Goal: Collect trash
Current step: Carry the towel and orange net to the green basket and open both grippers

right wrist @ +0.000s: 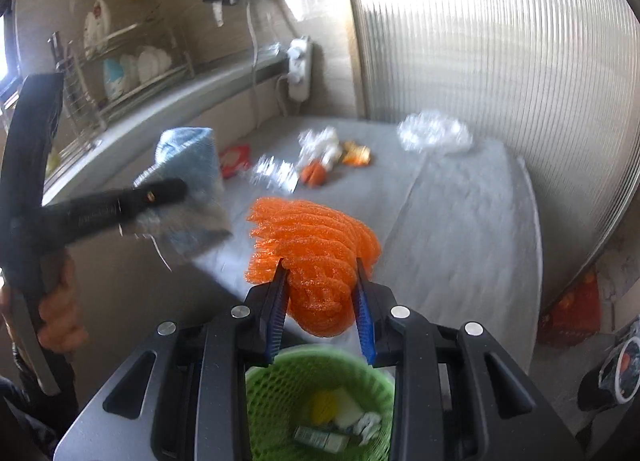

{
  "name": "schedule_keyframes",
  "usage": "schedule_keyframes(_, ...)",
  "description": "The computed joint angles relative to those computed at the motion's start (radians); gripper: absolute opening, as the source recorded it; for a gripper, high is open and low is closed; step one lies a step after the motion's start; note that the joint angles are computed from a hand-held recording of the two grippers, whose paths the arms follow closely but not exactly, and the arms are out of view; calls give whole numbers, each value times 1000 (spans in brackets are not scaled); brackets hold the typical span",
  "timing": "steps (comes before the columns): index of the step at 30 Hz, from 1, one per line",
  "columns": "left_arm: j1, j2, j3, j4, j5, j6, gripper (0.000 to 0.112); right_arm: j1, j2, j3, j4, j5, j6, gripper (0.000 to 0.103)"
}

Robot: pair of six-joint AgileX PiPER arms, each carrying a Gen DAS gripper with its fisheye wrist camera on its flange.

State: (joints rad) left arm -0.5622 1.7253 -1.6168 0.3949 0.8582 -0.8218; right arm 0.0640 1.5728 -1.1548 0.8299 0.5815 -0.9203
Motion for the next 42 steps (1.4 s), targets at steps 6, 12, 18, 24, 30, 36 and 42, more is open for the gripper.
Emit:
schedule_keyframes(6,-91,-68,258,-64,-138,58,13,-26,-46,193,41,17,-107,31)
schedule_keyframes(12,-94,-60,377,-162,-206,129,13,-22,-29,312,-38,-13,-110,31)
schedule_keyframes(18,-93,-52,418,-216,-231,182,13,-15,-3,346,-65,-26,-99,31)
schedule_keyframes(24,-105,-55,433,-256,-244,241,13,2,20,348,-98,-29,-66,40)
schedule_keyframes(30,-124,-24,422,-303,-248,291,13,11,-2,350,-104,-64,-23,90)
schedule_keyframes(36,-126,-1,403,-356,-235,366,13,-31,-37,314,-43,-75,-30,101)
schedule_keyframes(42,-142,15,388,-374,-227,404,13,-77,-39,270,5,-74,-30,101)
